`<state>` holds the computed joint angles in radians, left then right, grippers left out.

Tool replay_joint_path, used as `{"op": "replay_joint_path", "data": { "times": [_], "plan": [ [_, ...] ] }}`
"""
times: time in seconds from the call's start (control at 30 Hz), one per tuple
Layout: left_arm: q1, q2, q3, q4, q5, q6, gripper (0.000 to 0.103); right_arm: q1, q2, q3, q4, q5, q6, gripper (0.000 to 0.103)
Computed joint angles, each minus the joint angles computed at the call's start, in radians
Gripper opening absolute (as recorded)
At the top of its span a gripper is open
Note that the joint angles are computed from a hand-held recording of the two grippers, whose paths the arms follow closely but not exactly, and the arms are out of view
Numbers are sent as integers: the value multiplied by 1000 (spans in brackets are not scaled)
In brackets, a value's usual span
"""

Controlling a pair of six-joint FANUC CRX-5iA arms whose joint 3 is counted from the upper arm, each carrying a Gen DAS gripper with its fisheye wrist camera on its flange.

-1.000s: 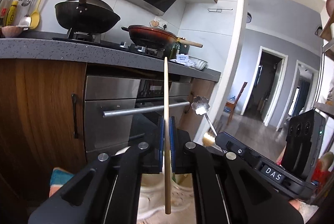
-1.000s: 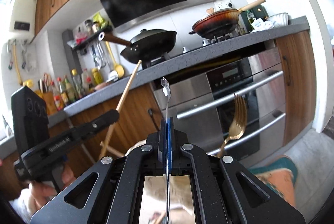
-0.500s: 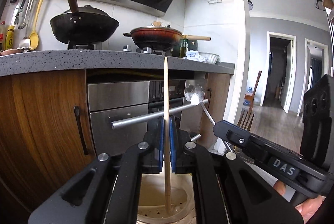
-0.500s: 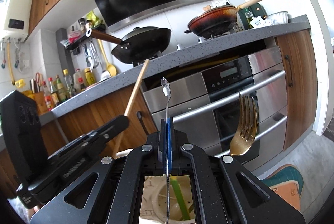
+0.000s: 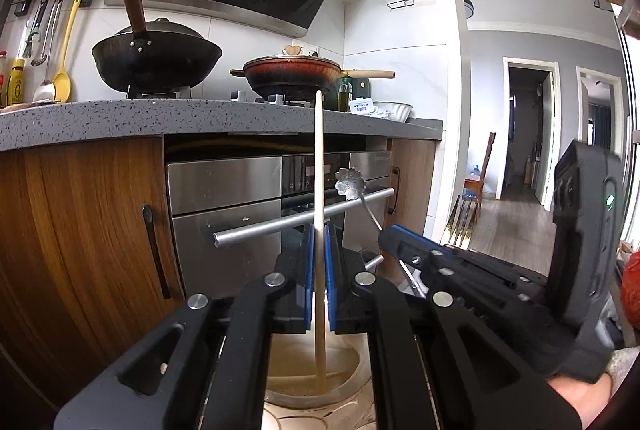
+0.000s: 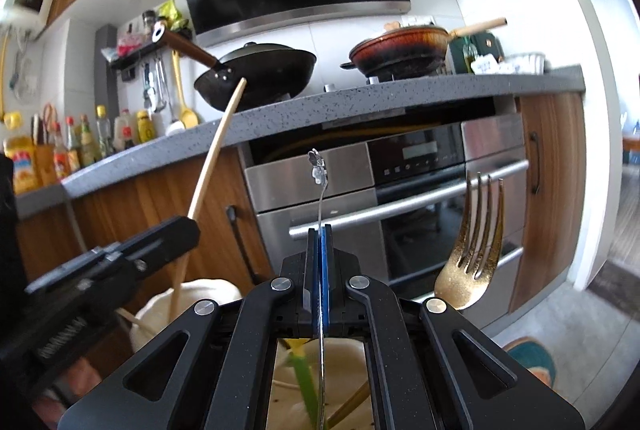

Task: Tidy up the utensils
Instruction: 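Lower the chopstick into the holder and open left tool while right tool drops the spoon in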

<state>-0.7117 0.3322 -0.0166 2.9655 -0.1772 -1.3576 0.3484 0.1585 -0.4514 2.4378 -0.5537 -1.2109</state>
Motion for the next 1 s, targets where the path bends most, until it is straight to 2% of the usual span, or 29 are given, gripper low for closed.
{"op": "replay_joint_path", "data": {
  "times": [0.13, 0.23, 0.5, 0.67, 0.87, 1.0],
  "plan": [
    [4, -4, -15, -37, -14, 41, 5, 49, 32, -1, -108, -77, 143, 2],
    [10, 0, -23, -85, -23, 83, 5, 67, 37, -10, -141, -102, 197, 2],
    [19, -2, -40, -150, -34, 136, 5, 52, -45, -80, -113, -56, 123, 2],
    [10, -2, -25, -100, -9, 82, 5, 29, -90, -117, -68, 19, 52, 2],
    [-3, -11, -18, -26, 6, 0, 5, 31, -112, -139, -57, 57, 25, 2],
    [-14, -17, -9, 45, 22, -92, 5, 38, -115, -144, -71, 70, 36, 2]
  ]
}}
